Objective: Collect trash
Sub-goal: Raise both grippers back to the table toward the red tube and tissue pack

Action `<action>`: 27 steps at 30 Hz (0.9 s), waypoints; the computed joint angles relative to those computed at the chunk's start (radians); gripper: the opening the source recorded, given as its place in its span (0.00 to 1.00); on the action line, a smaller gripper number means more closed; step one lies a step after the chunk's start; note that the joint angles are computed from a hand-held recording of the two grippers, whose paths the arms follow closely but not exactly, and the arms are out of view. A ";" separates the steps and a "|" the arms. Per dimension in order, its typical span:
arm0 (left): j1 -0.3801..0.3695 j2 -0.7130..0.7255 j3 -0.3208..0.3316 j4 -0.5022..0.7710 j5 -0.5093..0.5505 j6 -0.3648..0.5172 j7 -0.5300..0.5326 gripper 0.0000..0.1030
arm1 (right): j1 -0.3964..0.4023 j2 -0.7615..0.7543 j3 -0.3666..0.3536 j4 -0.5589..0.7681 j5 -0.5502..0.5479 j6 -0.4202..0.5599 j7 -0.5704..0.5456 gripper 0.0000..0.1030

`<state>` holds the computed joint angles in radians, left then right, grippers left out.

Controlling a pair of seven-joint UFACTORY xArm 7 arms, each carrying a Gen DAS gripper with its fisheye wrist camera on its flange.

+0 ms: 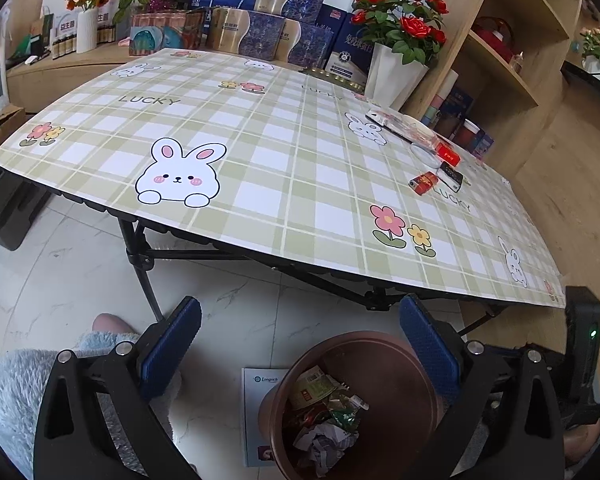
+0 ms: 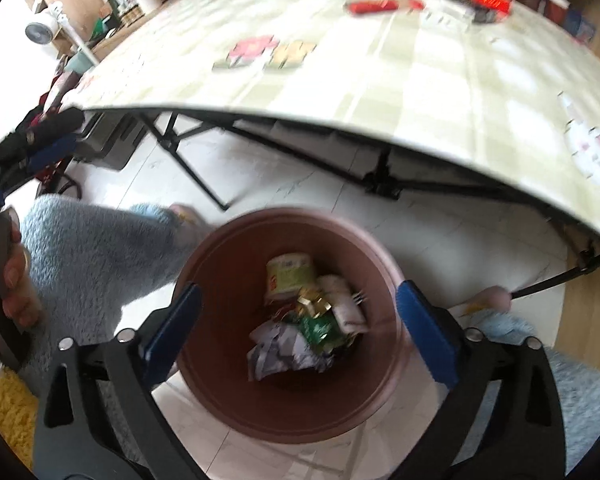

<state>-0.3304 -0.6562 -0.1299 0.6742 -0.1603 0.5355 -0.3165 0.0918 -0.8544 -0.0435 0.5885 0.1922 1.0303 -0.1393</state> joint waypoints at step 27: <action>0.053 0.199 -0.069 0.211 0.197 -0.160 0.041 0.94 | -0.080 0.180 -0.092 0.213 0.020 -0.169 -0.078 0.94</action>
